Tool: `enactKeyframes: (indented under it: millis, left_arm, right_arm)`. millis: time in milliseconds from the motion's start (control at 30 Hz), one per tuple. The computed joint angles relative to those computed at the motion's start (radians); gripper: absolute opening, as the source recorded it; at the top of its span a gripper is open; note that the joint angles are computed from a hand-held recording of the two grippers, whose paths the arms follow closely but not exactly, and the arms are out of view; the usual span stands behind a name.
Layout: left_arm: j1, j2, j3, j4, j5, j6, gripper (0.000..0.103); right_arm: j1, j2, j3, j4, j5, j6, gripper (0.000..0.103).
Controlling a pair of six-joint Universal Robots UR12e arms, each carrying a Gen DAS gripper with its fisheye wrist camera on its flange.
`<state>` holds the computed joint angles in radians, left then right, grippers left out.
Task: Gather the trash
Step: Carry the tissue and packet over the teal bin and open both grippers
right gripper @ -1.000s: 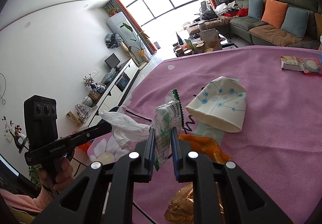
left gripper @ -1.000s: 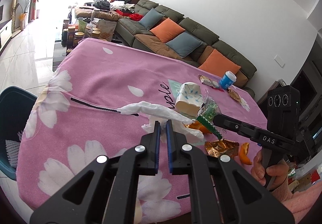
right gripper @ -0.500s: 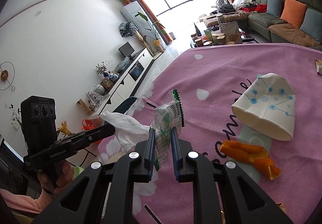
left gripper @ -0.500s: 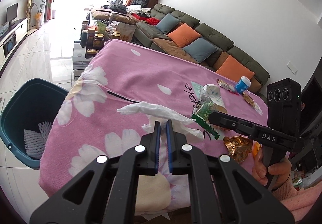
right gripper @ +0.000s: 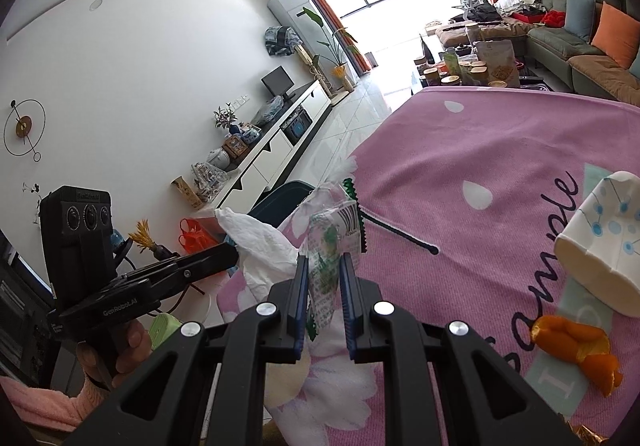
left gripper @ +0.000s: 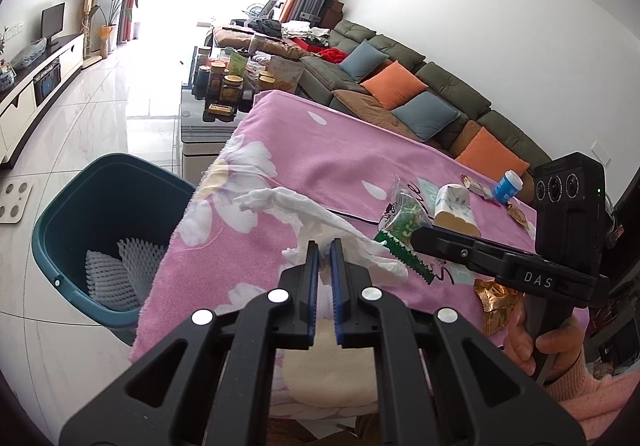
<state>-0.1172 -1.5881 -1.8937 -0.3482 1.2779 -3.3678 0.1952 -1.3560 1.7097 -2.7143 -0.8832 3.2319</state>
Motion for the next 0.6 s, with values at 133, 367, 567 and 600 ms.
enactKeyframes:
  millis: [133,367,567,600]
  left_arm:
    - [0.011,0.013,-0.01,0.005,0.013,-0.01,0.006]
    - [0.029,0.03,-0.023,0.01,0.035,-0.018,0.006]
    - [0.045,0.042,-0.033,0.015,0.06,-0.03,0.006]
    - [0.047,0.044,-0.035,0.015,0.065,-0.032,0.006]
  right_arm:
    - [0.014,0.015,-0.018,0.012,0.004,-0.007,0.014]
    - [0.033,0.04,-0.049,0.026,0.004,-0.012,0.014]
    - [0.047,0.055,-0.075,0.051,0.009,-0.029,0.014]
    - [0.049,0.058,-0.08,0.055,0.01,-0.031,0.014]
